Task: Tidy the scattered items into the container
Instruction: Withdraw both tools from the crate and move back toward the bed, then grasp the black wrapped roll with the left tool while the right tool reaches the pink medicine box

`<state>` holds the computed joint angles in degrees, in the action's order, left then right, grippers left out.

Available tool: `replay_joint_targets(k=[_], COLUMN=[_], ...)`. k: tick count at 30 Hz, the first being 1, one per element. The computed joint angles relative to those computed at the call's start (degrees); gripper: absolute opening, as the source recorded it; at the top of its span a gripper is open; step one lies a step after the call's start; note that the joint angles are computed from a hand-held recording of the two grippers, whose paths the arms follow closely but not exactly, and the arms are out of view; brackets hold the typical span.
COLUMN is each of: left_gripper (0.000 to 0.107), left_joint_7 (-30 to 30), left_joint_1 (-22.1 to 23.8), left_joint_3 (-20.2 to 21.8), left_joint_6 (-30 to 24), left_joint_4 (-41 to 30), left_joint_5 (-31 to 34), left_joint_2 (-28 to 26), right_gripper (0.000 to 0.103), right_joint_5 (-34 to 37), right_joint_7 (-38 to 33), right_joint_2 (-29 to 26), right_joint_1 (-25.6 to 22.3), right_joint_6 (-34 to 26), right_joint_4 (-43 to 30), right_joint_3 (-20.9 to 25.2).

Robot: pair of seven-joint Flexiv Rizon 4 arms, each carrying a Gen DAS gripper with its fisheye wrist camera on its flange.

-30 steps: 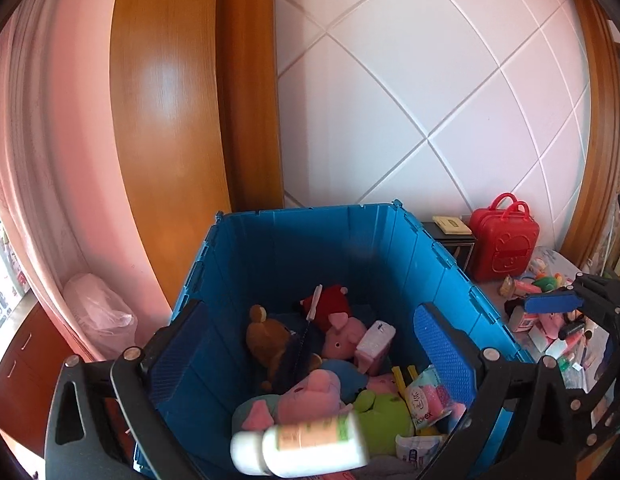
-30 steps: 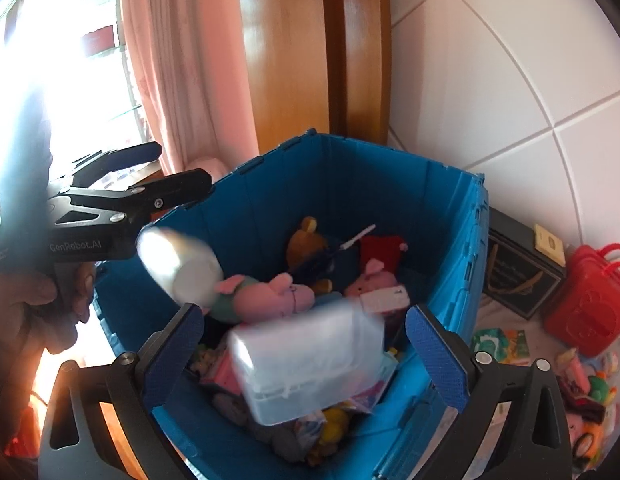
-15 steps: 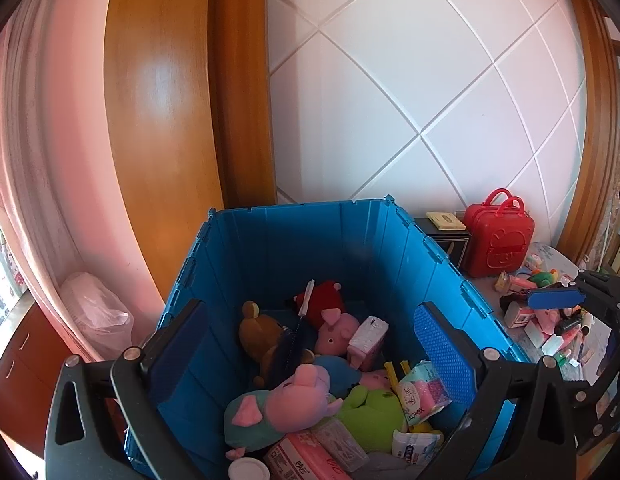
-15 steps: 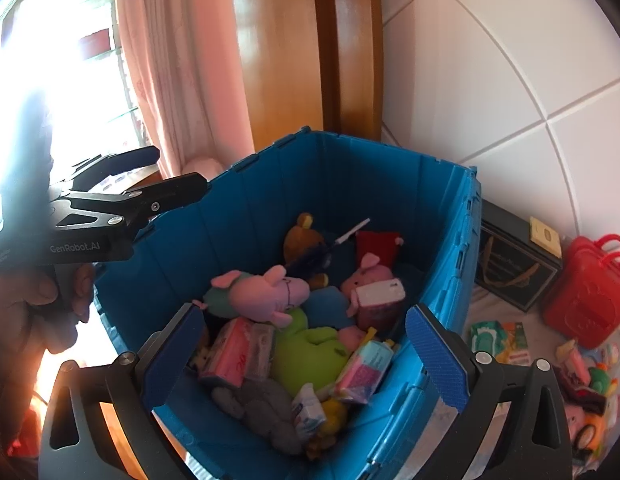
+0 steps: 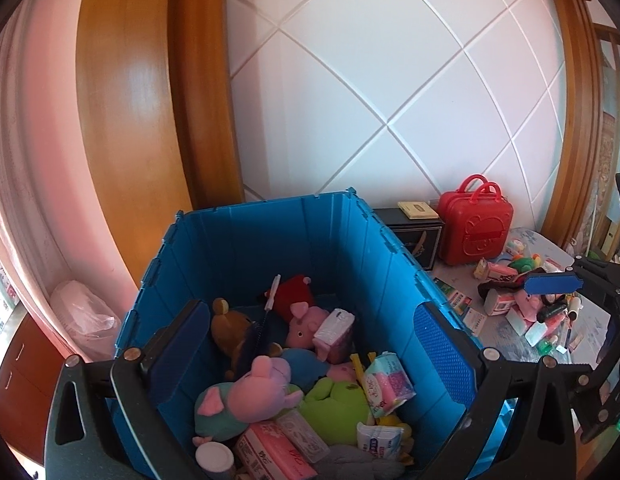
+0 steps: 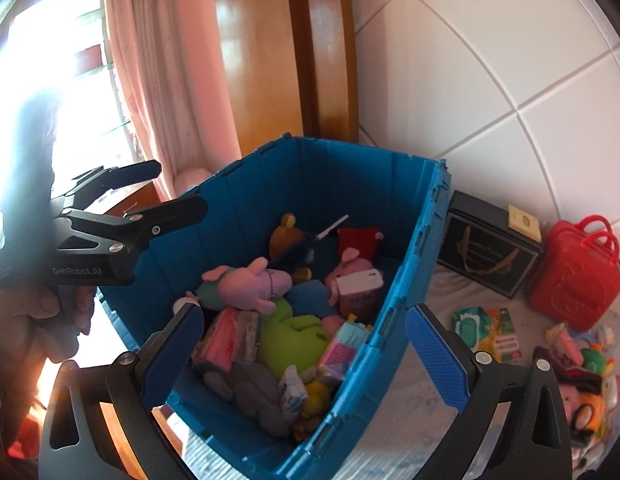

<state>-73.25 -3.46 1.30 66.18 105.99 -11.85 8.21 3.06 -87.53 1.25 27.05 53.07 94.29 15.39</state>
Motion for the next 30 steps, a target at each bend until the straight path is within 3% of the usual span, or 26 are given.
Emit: replay_joint_targets(k=[15, 30], left_gripper=[0.103, 0.103], left_joint_7=[-7.31, -13.12], left_joint_1=[-5.56, -16.74], left_joint_3=[-6.21, -9.96], left_joint_6=[-2.45, -8.59], left_joint_4=[-6.92, -21.31], left_joint_5=[7.39, 15.81], left_joint_2=[-3.85, -17.1], right_gripper=[0.103, 0.103], right_joint_5=[4.43, 9.12], right_joint_7=[-2.2, -6.0], right_joint_2=[10.5, 17.45], right_joint_1=[-6.63, -16.43], right_joint_6=[-1.2, -5.18], right_joint_4=[8.83, 16.0], right_joint_3=[-4.86, -13.94])
